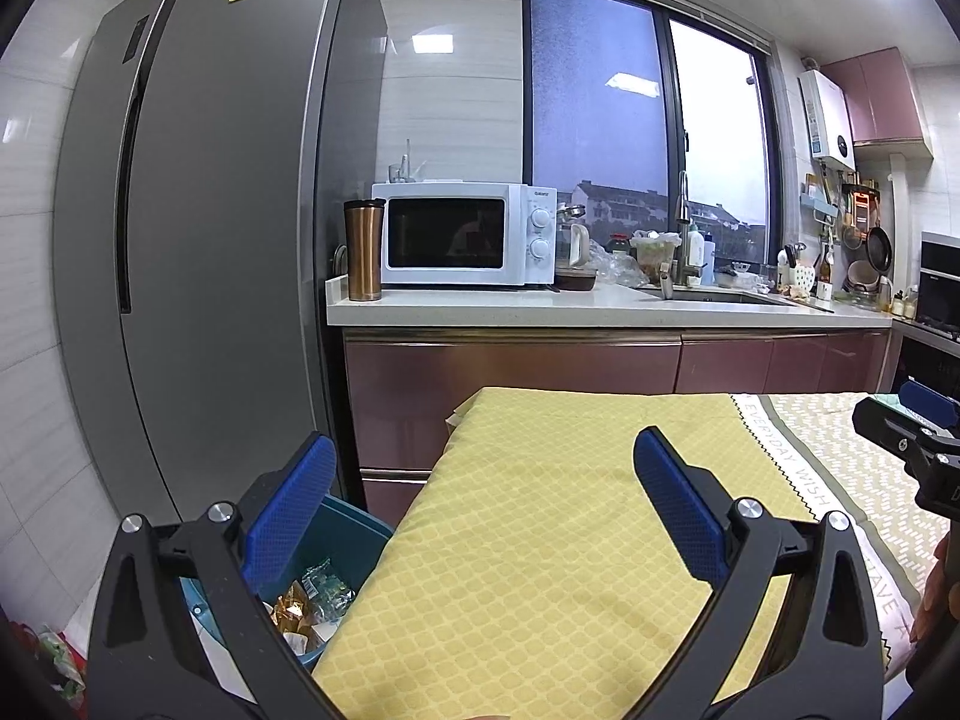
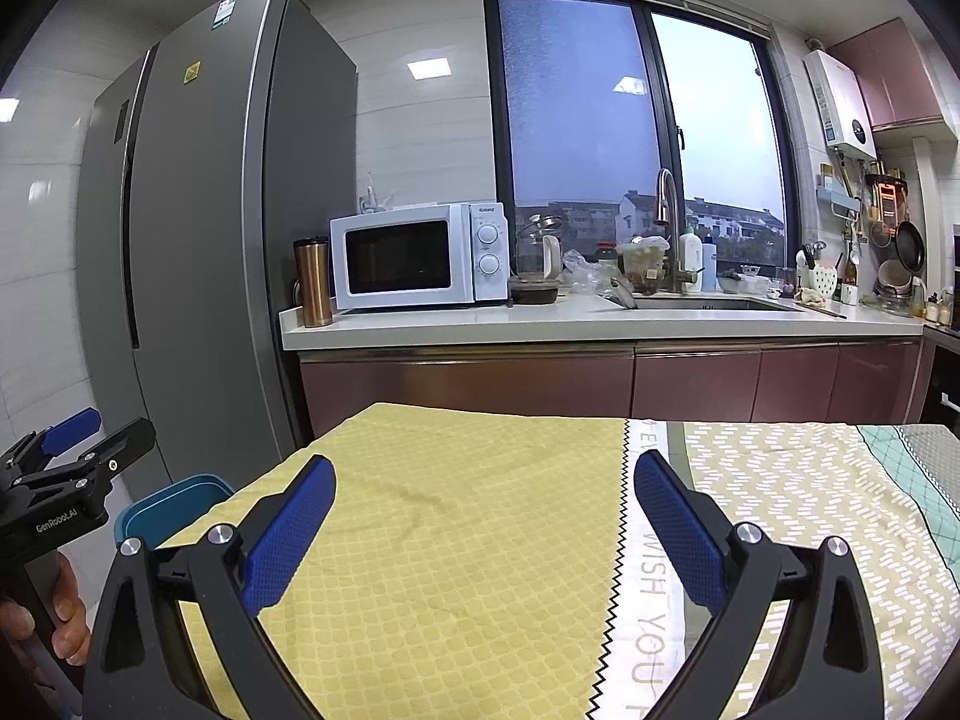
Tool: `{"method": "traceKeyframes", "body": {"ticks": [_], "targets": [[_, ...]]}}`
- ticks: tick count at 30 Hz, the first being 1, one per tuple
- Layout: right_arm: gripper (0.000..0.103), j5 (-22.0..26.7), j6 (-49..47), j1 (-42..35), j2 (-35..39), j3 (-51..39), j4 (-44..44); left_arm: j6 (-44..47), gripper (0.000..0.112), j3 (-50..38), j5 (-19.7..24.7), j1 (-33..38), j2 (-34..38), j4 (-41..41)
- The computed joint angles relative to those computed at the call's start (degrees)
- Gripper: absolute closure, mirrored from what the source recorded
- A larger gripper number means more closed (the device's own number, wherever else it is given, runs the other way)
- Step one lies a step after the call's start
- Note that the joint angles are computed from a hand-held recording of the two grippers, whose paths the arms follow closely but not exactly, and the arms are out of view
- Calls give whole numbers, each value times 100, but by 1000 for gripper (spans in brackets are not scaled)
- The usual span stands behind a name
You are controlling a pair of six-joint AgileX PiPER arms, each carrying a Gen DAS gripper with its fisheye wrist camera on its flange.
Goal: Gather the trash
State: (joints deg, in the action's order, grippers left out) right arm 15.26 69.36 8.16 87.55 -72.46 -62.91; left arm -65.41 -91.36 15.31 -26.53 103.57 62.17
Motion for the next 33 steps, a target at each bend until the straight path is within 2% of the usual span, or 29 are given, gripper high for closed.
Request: {"method": "traceKeyframes", "body": {"ticks": [33], "targets": [[7,35,-155,-3,-9,-24,207,-605,15,102,-4,-20,17,685]]}}
